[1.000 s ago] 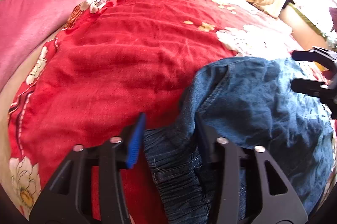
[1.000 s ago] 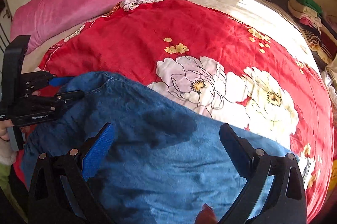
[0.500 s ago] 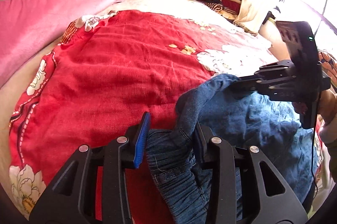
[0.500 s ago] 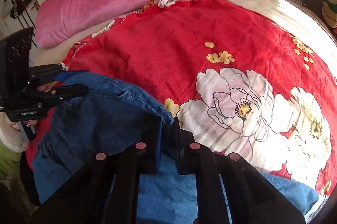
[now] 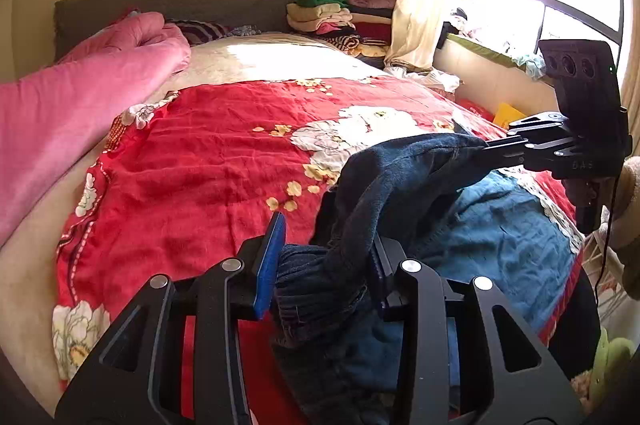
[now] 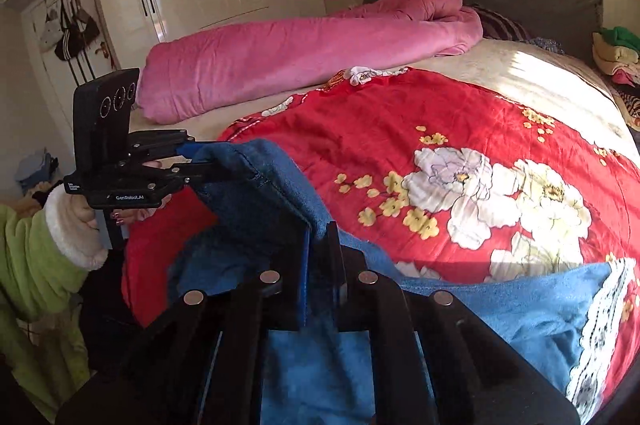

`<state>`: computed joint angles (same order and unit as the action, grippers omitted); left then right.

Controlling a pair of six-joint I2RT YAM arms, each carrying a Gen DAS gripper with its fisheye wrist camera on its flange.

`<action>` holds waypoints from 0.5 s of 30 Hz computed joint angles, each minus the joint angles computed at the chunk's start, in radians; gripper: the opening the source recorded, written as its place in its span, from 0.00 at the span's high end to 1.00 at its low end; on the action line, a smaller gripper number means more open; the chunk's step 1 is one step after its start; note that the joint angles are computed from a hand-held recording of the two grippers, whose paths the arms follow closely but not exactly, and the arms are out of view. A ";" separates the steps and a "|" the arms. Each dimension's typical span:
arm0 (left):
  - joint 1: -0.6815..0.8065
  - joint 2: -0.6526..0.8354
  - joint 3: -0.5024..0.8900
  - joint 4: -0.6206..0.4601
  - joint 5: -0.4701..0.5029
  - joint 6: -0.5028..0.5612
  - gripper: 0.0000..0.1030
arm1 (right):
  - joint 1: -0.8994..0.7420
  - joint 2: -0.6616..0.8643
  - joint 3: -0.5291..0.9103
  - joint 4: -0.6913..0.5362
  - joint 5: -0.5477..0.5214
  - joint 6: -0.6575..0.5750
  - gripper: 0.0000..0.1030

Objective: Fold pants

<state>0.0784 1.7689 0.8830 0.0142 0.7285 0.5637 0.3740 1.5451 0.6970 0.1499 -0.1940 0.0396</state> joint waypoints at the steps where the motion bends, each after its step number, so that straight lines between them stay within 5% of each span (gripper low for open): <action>1: 0.012 -0.031 -0.043 0.002 0.010 0.023 0.72 | 0.018 -0.028 -0.039 0.013 0.009 0.011 0.93; 8: 0.085 -0.126 -0.264 0.016 0.040 0.140 0.70 | 0.234 -0.070 -0.239 0.122 0.142 0.152 0.93; 15: 0.110 -0.103 -0.356 0.048 0.009 0.185 0.65 | 0.341 0.088 -0.346 0.333 0.215 0.295 0.92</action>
<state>0.1884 1.6659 0.5268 0.0627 0.7372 0.7486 0.7146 1.6335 0.3513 0.4828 0.0214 0.3345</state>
